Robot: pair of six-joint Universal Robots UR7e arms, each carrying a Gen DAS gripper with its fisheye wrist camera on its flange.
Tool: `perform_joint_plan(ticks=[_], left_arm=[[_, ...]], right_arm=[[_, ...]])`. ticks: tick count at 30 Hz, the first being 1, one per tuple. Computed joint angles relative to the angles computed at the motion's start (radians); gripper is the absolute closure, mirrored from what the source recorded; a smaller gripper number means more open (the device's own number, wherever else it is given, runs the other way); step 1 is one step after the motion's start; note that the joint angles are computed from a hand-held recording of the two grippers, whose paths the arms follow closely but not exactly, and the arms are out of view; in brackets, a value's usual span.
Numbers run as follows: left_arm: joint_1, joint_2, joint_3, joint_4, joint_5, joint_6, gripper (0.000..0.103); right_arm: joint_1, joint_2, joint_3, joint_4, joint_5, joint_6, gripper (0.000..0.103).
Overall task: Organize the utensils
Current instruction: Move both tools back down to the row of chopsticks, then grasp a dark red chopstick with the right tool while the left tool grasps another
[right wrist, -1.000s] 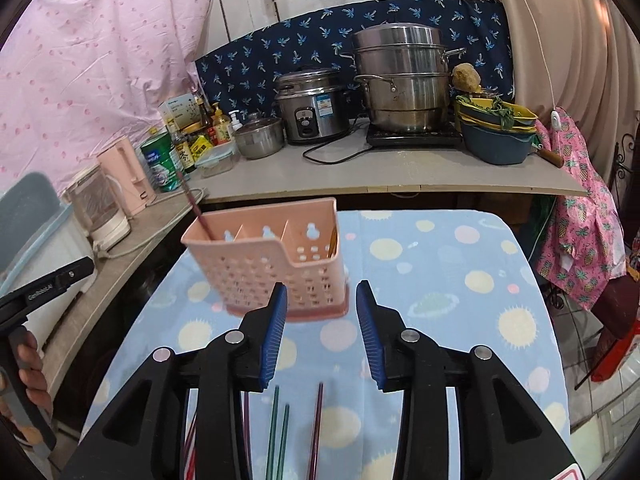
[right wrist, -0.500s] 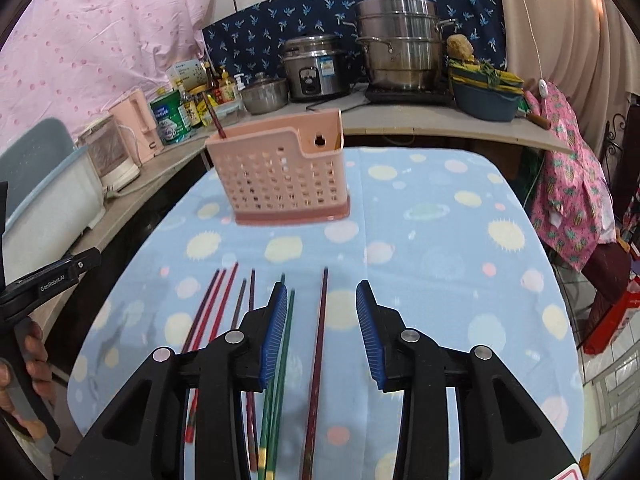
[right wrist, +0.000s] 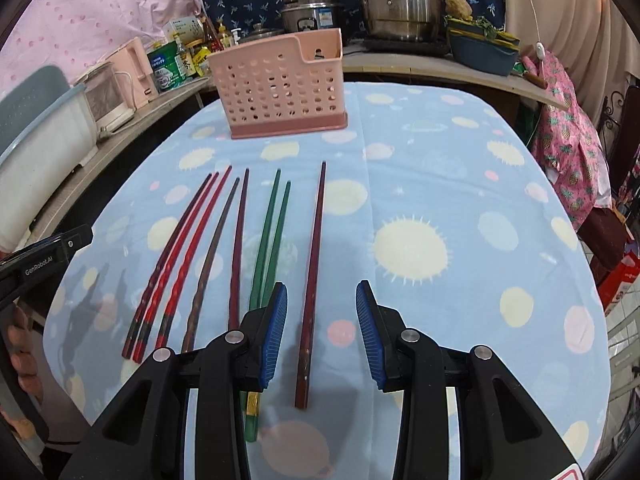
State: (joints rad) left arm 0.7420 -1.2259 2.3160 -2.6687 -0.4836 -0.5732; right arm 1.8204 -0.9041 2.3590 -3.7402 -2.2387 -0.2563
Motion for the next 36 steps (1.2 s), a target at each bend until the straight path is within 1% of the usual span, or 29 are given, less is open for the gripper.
perform_joint_plan(ticks=[5, 8, 10, 12, 25, 32, 36], left_arm=[[-0.001, -0.012, 0.023, 0.037, -0.016, -0.044, 0.051], [-0.004, -0.018, 0.035, 0.05, -0.027, -0.06, 0.051], [-0.004, -0.02, 0.039, 0.055, -0.033, -0.064, 0.051], [-0.006, -0.02, 0.044, 0.062, -0.039, -0.071, 0.051], [-0.017, -0.011, 0.054, 0.074, -0.074, -0.083, 0.05], [-0.019, -0.015, 0.062, 0.058, -0.105, -0.072, 0.05], [-0.015, -0.018, 0.067, 0.039, -0.149, -0.062, 0.05]], right_arm=[[-0.008, 0.02, 0.017, -0.012, 0.0, 0.006, 0.068], [-0.014, 0.028, 0.025, -0.012, 0.005, 0.013, 0.071], [-0.018, 0.034, 0.029, -0.011, 0.008, 0.018, 0.078], [-0.019, 0.04, 0.03, -0.007, 0.004, 0.021, 0.081], [-0.034, 0.047, 0.048, -0.014, 0.011, 0.027, 0.096], [-0.041, 0.042, 0.059, -0.028, 0.017, 0.029, 0.096], [-0.044, 0.039, 0.062, -0.03, 0.021, 0.03, 0.096]])
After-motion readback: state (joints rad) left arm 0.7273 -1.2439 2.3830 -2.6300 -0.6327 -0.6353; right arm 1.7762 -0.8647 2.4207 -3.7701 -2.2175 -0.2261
